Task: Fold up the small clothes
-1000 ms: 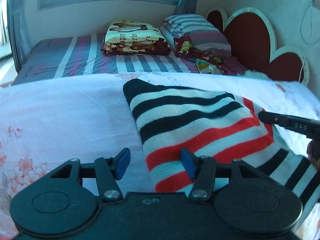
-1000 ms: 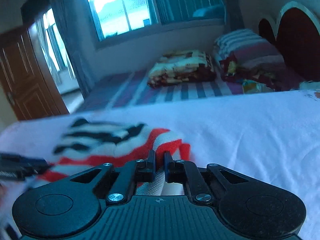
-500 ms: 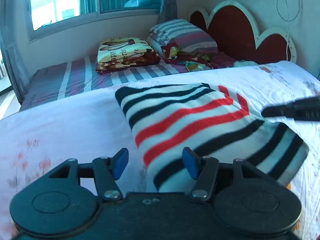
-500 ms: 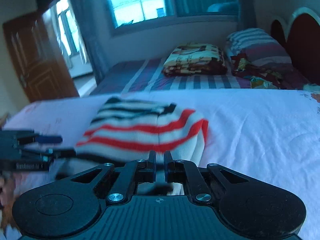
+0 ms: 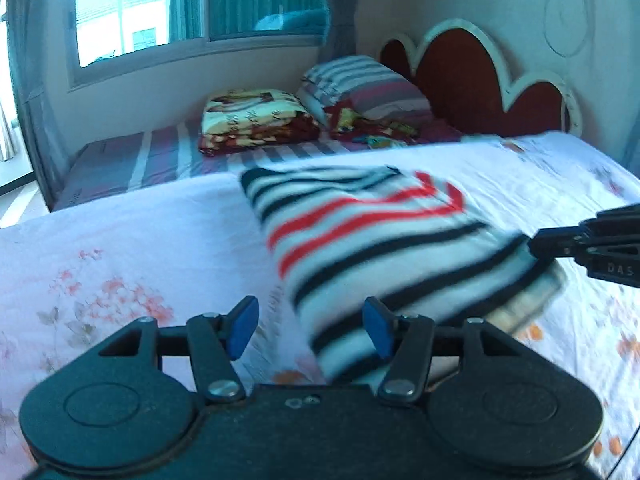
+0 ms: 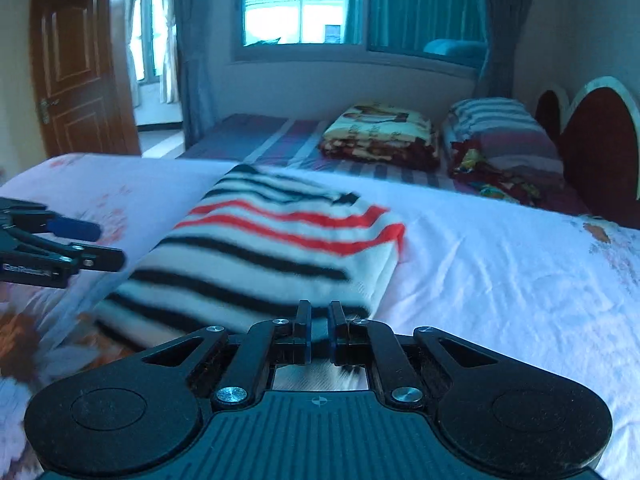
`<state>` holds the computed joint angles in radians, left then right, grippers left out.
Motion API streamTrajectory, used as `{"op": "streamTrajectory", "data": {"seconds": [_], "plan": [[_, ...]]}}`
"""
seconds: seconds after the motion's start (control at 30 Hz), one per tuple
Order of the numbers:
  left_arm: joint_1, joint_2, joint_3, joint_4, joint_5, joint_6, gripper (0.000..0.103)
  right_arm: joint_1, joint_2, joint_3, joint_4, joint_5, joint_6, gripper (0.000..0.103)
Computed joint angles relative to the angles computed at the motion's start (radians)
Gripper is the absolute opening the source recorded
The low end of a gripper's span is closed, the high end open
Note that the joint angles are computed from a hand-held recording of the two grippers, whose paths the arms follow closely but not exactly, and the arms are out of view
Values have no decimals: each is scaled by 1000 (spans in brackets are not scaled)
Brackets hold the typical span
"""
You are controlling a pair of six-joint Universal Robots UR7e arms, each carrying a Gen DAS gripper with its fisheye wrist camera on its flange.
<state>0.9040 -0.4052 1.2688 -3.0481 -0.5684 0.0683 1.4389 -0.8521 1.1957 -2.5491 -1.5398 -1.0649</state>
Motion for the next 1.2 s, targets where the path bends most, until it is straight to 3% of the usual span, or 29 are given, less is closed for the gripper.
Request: {"op": "streamTrajectory", "data": {"seconds": [0.1,0.23,0.6,0.63,0.73,0.8,0.9,1.0,1.07,1.13,1.2], "plan": [[3,14,-7,84,8,-65,55,-2,-4,34,-30,-54,-8,7],[10,19,5,69,6,-100,56,-10,13,29,-31,-94,19,7],[5,18,28,66,38,-109,64,-14,31,23,-53,-114,-1,7],[1,6,40,69,35,-128,64,-12,25,17,-36,-110,21,7],[-9,-26,89,-88,5,-77,80,-28,-8,-4,37,1,125,7],[-3,-30,77,-121,-13,-53,80,-25,5,-42,44,17,183,7],[17,1,-24,-78,-38,-29,80,-6,49,-104,21,47,204,7],[39,73,-183,26,-56,-23,80,34,132,-208,44,-10,193,7],[54,120,-280,125,-45,-67,78,48,192,-282,70,-52,202,7],[74,139,-332,258,-54,-146,83,52,251,-356,135,-126,198,7],[88,135,-340,305,-77,-197,87,51,256,-363,139,-130,154,7]]}}
